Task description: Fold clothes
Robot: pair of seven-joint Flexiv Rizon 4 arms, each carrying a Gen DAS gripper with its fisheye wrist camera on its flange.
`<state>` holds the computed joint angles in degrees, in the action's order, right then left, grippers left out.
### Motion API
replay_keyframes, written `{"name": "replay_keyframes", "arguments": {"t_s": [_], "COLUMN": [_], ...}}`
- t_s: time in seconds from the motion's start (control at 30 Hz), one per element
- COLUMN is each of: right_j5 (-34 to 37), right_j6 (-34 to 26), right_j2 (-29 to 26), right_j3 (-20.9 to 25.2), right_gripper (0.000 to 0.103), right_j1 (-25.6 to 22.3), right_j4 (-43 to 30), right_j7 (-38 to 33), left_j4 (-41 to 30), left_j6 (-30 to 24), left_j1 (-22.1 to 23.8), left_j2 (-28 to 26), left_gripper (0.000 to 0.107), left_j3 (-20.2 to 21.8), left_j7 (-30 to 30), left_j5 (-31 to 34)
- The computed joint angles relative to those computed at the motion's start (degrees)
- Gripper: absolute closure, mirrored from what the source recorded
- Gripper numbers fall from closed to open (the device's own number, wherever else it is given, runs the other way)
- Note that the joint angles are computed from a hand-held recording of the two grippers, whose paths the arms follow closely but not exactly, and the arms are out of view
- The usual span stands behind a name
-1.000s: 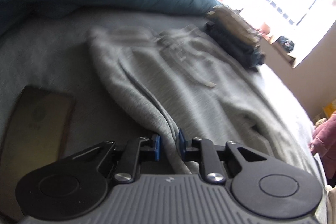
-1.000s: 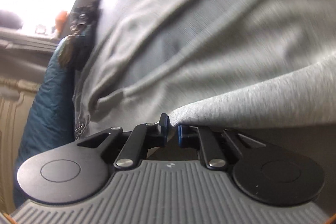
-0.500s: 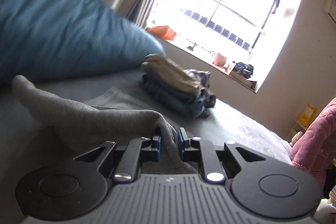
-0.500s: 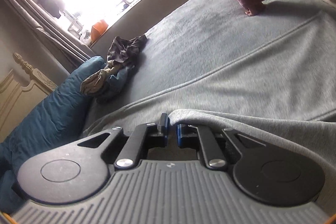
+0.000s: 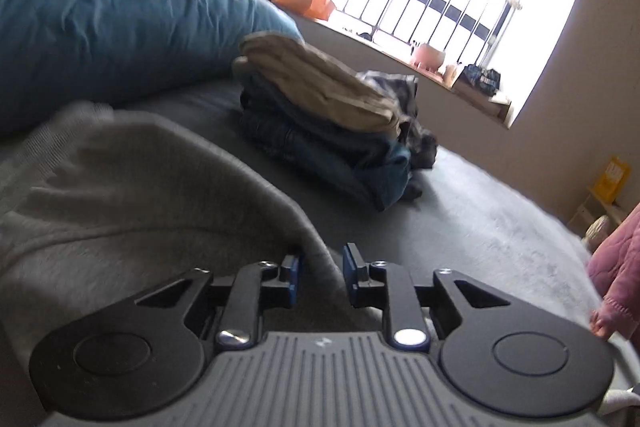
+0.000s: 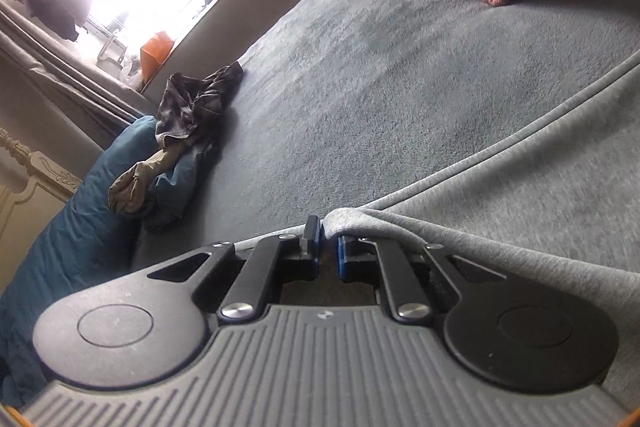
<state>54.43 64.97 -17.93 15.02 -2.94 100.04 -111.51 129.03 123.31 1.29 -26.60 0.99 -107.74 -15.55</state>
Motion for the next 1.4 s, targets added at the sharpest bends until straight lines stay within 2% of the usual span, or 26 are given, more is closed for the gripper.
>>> {"name": "replay_keyframes", "arguments": {"t_s": [0.07,0.13,0.23,0.27,0.3,0.37,0.47,0.53,0.57,0.63,0.8,0.83,0.9,1.03,1.13,1.2,1.27,1.33,1.4], "right_j5": [0.4,-1.3,-4.2,-5.1,-6.1,-7.9,-8.7,-6.0,-4.3,-1.7,-5.2,-7.4,-12.3,-22.0,-28.5,-31.4,-32.0,-31.1,-29.7], "right_j6": [-1.1,-4.3,-10.9,-14.4,-17.4,-22.7,-30.8,-33.1,-33.1,-32.5,-24.8,-24.5,-20.1,-18.2,-18.5,-18.8,-15.5,-8.8,-5.0], "right_j2": [-2.7,-4.7,-6.5,-5.9,-4.7,-1.2,4.3,6.3,5.9,3.6,-8.8,-12.0,-17.3,-25.6,-28.9,-29.5,-28.5,-26.7,-25.6], "right_j3": [-0.1,-0.3,-0.6,-0.6,-0.6,-0.8,-1.4,-1.0,-0.7,0.1,3.4,4.1,4.5,3.9,3.2,4.1,5.9,8.6,11.3], "right_gripper": [0.095,0.094,0.091,0.082,0.07,0.058,0.056,0.053,0.047,0.043,0.043,0.043,0.043,0.043,0.05,0.074,0.101,0.102,0.102], "right_j1": [-0.3,-1.0,-2.5,-3.6,-4.5,-6.0,-7.0,-6.3,-5.0,-1.6,12.7,15.3,20.9,28.5,31.7,32.1,31.4,29.9,27.9], "right_j4": [-1.9,-3.3,-5.3,-5.7,-5.8,-5.4,-5.5,-6.3,-7.3,-10.1,-19.9,-22.8,-26.8,-34.0,-36.7,-36.8,-34.7,-30.9,-29.1], "right_j7": [-0.8,0.1,1.6,1.5,0.5,-5.0,-16.0,-23.8,-26.3,-31.3,-38.5,-38.7,-39.0,-34.6,-31.8,-31.9,-32.3,-34.5,-35.9], "left_j4": [-0.7,-0.6,1.7,3.1,4.7,7.8,12.3,15.9,17.3,18.8,21.0,21.2,21.8,21.8,21.4,20.7,20.1,19.6,18.7], "left_j6": [-1.2,-2.0,-0.6,0.1,1.1,2.8,4.5,6.5,7.8,11.2,15.7,15.6,15.4,12.7,13.8,15.7,16.8,17.3,17.7], "left_j1": [3.9,10.2,19.5,21.1,21.9,21.8,12.3,4.3,0.3,-6.6,-10.6,-10.3,-8.5,-5.4,-3.5,-4.1,-3.6,-2.6,-1.5], "left_j2": [-1.0,-1.1,0.3,1.6,3.1,6.2,10.3,11.3,11.5,10.8,9.4,9.3,8.8,7.5,5.3,3.6,2.6,2.2,1.6], "left_gripper": [0.069,0.042,0.025,0.022,0.019,0.017,0.013,0.013,0.013,0.013,0.013,0.013,0.013,0.013,0.013,0.013,0.013,0.013,0.013], "left_j3": [-2.5,-6.8,-12.8,-13.4,-13.2,-11.2,-1.0,2.3,2.9,5.9,3.6,3.2,3.0,3.3,3.8,4.3,4.4,4.4,4.4], "left_j7": [-1.5,-5.3,-11.5,-13.1,-14.5,-16.3,-12.5,-4.4,-0.2,1.2,2.2,1.1,-2.7,-7.2,-11.4,-11.7,-12.4,-13.3,-13.8], "left_j5": [3.9,9.9,20.5,22.9,24.7,26.8,20.6,5.2,-3.8,-13.9,-28.2,-28.9,-27.2,-23.1,-19.2,-19.8,-18.7,-16.8,-14.7]}}
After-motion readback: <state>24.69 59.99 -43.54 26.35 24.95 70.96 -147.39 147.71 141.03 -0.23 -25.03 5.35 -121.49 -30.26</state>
